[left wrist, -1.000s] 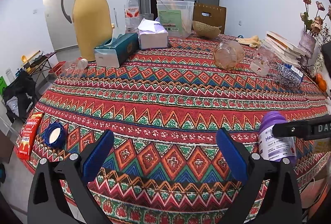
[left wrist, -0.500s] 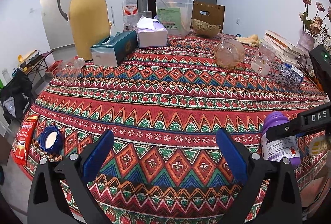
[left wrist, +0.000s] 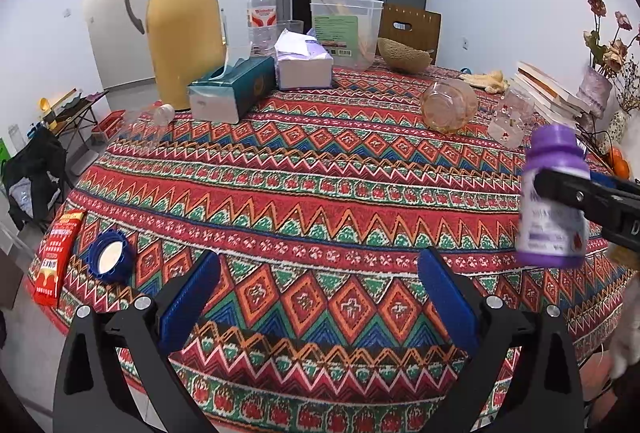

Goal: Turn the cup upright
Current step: 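Lift the bottle with the right gripper and rotate it cap-up, then lower the upright bottle onto the tablecloth with the right gripper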

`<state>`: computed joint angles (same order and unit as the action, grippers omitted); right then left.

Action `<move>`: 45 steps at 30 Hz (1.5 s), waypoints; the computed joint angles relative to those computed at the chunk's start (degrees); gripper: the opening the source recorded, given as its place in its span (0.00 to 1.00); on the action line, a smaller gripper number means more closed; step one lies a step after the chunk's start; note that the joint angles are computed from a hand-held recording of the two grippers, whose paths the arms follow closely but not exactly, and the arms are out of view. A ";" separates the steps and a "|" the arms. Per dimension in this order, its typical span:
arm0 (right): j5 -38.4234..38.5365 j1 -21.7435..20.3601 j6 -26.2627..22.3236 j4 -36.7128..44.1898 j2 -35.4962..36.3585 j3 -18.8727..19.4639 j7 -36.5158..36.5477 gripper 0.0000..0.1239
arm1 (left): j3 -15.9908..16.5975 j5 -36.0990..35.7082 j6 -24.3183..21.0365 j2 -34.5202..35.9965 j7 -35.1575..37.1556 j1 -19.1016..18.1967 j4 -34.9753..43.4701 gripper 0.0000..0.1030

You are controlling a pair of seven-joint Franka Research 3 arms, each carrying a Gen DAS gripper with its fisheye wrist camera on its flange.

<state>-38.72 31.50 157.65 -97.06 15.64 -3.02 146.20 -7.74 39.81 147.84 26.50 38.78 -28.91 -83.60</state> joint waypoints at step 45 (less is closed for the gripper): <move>-15.08 9.63 2.07 7.97 10.10 -5.36 2.15 0.52 | -2.17 4.16 -5.13 -9.96 -9.33 4.50 -12.63 0.93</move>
